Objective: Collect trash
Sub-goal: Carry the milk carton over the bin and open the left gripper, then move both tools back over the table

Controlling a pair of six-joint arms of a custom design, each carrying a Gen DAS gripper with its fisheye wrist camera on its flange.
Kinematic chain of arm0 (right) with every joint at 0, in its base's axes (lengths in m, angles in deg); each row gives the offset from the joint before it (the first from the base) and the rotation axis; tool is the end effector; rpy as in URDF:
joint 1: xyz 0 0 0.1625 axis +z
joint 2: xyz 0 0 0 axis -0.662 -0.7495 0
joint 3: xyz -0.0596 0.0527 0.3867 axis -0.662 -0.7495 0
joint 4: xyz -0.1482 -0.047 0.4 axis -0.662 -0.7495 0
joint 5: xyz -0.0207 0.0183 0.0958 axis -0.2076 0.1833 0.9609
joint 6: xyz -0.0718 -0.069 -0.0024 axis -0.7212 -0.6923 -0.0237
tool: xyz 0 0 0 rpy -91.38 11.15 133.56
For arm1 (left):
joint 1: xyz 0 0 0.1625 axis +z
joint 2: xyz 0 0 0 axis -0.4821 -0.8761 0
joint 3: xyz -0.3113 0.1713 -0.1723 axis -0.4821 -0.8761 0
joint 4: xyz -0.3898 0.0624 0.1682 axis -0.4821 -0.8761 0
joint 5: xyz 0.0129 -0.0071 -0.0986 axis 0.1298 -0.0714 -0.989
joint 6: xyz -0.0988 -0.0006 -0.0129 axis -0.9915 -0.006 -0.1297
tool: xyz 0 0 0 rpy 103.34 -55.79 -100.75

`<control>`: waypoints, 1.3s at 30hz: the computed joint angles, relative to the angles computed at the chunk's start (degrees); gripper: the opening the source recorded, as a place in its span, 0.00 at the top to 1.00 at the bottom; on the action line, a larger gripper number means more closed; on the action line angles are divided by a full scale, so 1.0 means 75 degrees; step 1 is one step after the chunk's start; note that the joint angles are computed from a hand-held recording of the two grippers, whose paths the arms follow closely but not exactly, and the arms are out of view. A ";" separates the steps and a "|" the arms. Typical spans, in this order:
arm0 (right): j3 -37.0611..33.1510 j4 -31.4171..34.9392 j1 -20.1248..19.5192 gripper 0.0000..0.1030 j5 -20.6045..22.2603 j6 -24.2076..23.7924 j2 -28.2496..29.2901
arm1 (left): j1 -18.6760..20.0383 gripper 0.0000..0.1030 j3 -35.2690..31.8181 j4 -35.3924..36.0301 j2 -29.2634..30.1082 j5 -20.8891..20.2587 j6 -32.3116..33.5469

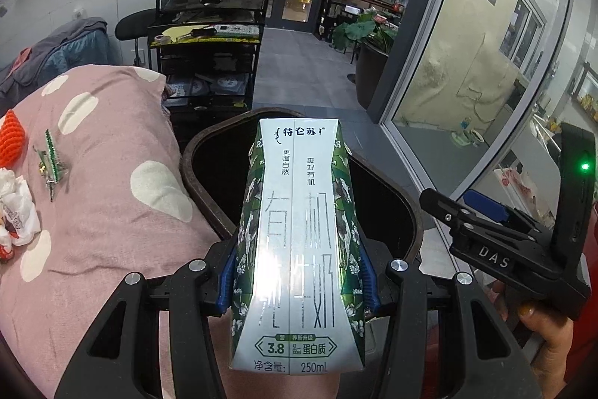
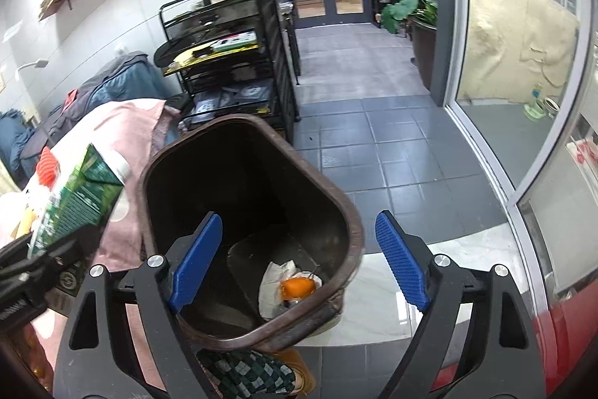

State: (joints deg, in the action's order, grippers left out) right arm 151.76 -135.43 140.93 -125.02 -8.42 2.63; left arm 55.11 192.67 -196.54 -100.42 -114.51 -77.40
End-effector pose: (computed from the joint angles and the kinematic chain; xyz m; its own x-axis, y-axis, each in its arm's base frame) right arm 0.1208 -0.3020 0.1876 -0.7986 0.2514 0.5469 -0.2859 0.6411 -0.7122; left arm -0.2427 -0.3348 0.0957 -0.7482 0.4419 -0.4949 0.6352 0.6925 -0.3420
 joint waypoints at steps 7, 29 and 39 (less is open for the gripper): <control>0.0003 -0.0004 -0.0202 0.19 -0.0047 -0.0064 -0.0160 | 0.0270 0.52 -0.0386 0.0298 0.0545 -0.0181 0.0226; 0.0059 0.0084 -0.0425 0.18 -0.0044 0.0047 -0.0392 | 0.0275 0.20 -0.0541 0.0305 0.0872 -0.0013 0.0383; 0.0009 0.0224 -0.0264 0.18 0.0028 0.0156 -0.0280 | -0.0215 0.13 0.0152 0.0022 0.0035 0.0317 0.0091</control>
